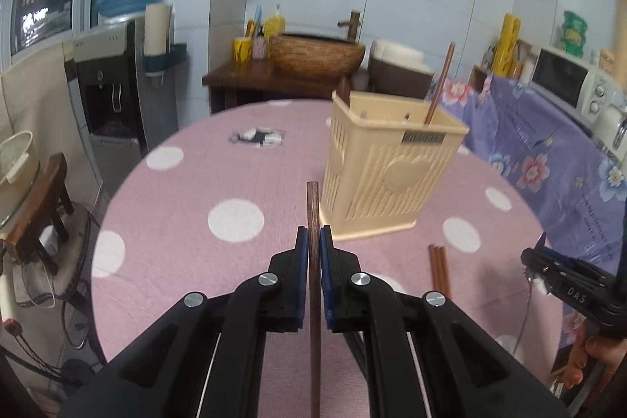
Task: Organize utensils
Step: 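Carry the chopstick with the left tool while the right tool carries the spoon to the holder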
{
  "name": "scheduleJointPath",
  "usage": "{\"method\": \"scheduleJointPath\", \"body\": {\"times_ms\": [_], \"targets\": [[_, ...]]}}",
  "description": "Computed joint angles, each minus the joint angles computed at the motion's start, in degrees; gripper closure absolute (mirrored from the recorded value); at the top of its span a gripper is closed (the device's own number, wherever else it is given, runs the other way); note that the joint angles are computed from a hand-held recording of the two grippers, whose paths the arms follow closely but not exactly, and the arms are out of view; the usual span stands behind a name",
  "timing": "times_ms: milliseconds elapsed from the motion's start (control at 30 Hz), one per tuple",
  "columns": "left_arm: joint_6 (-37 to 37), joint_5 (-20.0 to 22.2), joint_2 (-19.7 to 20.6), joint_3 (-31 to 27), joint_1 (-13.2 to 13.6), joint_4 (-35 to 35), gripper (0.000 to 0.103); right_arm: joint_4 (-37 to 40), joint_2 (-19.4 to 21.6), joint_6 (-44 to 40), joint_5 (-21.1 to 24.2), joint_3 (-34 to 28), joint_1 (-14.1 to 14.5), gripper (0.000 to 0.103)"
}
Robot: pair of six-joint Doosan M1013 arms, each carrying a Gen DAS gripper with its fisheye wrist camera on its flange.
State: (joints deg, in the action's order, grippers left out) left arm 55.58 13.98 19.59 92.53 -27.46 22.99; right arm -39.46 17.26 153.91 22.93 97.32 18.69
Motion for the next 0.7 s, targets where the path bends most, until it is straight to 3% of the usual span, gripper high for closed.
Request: {"method": "scheduleJointPath", "body": {"times_ms": [133, 233, 367, 700], "targets": [[-5.7, -3.0, -1.8, 1.0, 0.1, 6.1, 0.096, -2.4, -1.6, 1.7, -1.6, 0.8, 0.0, 0.065], [-15.7, -4.0, -2.5, 1.6, -0.1, 16.4, 0.096, -4.3, -2.2, 3.2, -2.6, 1.2, 0.1, 0.065], [-13.2, -5.1, -2.7, 1.7, 0.4, 12.8, 0.096, -3.8, -2.4, 2.8, -3.9, 1.5, 0.1, 0.065], [-29.9, -6.6, -3.4, 2.2, 0.7, 29.4, 0.096, -8.9, -2.4, 6.0, -6.0, 1.4, 0.4, 0.065]]}}
